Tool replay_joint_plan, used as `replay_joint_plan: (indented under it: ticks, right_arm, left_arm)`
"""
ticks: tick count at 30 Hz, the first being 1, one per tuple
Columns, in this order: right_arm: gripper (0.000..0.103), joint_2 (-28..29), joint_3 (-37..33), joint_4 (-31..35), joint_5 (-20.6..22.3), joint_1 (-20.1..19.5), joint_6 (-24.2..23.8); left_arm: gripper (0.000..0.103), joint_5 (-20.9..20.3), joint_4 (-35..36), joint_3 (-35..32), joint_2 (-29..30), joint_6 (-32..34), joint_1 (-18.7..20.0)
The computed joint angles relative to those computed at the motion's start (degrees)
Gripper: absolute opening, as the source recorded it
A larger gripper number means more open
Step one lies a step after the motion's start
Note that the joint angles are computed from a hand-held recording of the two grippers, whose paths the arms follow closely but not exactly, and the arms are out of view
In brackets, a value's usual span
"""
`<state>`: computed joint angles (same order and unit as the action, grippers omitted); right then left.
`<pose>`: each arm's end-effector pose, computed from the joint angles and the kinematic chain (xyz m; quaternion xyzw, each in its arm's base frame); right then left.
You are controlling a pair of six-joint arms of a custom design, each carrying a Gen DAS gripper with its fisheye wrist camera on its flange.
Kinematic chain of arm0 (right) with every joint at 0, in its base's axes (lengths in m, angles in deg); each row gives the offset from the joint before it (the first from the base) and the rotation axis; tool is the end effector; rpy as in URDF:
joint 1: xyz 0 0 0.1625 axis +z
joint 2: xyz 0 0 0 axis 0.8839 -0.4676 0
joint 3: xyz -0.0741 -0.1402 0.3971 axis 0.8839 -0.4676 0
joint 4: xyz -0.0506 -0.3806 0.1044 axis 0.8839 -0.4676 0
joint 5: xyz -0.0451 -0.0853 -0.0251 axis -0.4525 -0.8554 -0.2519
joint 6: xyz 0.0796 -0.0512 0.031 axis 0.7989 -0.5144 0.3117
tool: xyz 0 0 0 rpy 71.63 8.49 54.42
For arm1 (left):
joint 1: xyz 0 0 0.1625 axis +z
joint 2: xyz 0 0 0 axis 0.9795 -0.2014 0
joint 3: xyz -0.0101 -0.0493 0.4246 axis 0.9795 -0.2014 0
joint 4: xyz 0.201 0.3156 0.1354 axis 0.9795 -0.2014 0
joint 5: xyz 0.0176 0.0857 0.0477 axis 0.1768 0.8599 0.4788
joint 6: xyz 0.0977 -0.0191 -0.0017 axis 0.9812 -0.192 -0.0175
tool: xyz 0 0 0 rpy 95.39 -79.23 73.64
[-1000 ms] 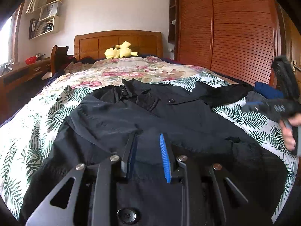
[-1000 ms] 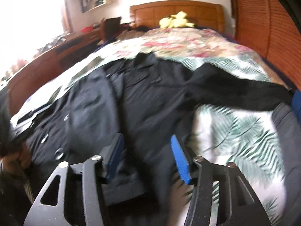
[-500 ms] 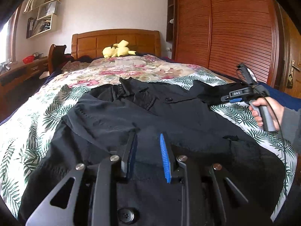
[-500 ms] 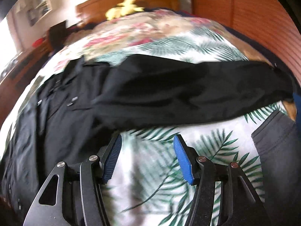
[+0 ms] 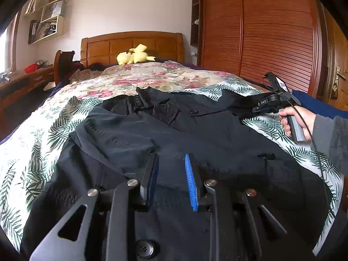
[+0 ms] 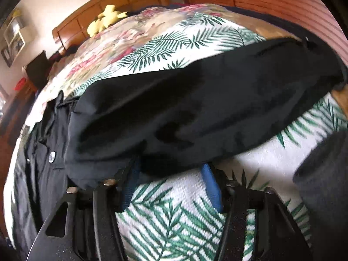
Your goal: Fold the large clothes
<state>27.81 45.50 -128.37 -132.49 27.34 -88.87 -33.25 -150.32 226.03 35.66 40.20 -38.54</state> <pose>0.0870 -0.6648 0.1202 0.1106 -0.9144 0.2917 0.2582 -0.1027 -0.3691 0.1362 0.2047 0.8134 -0.4619 0.2885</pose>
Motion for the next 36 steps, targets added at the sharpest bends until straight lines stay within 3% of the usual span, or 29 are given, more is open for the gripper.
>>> replay_joint_plan:
  ticks: [2,4,10,16,20,25,26,28,36]
  right_arm:
    - [0.007,0.8,-1.2,0.3,-1.3,0.9,-2.3]
    - [0.002,0.9,-0.7,-3.0,-0.9,1.9,-5.3]
    - [0.001,-1.3,4.7,-10.2,5.1,5.8,-13.1]
    - [0.001,-4.4,13.2,-8.7,10.8,11.2,-19.8]
    - [0.001,-3.7,17.3,-8.1,7.2,15.2,-22.9]
    - [0.030,-4.2,20.0,-8.4,4.5,16.5,-22.7]
    - [0.044,-4.7,20.4,-9.0,4.2,16.5,-22.5]
    - [0.056,-5.2,20.1,-9.1,3.7,16.5,-21.1]
    - [0.060,-7.6,18.1,-10.0,0.6,14.5,-16.7]
  left_arm:
    - [0.023,0.0,0.2,0.1,0.0,-0.2,0.0]
    - [0.023,0.0,0.5,0.0,-0.1,-0.5,0.1]
    - [0.023,0.2,0.8,0.0,0.0,-0.7,0.1]
    - [0.023,0.9,0.4,0.1,0.3,-0.9,-0.4]
    - [0.023,0.9,0.2,0.3,0.2,-1.1,-0.4]
    - [0.023,0.9,0.0,0.2,0.2,-0.8,-0.4]
    - [0.023,0.8,-0.1,0.2,0.3,-0.7,-0.4]
    - [0.023,0.9,0.0,0.2,0.3,-0.9,-0.5]
    - [0.023,0.9,0.8,0.2,0.0,-1.2,-0.5]
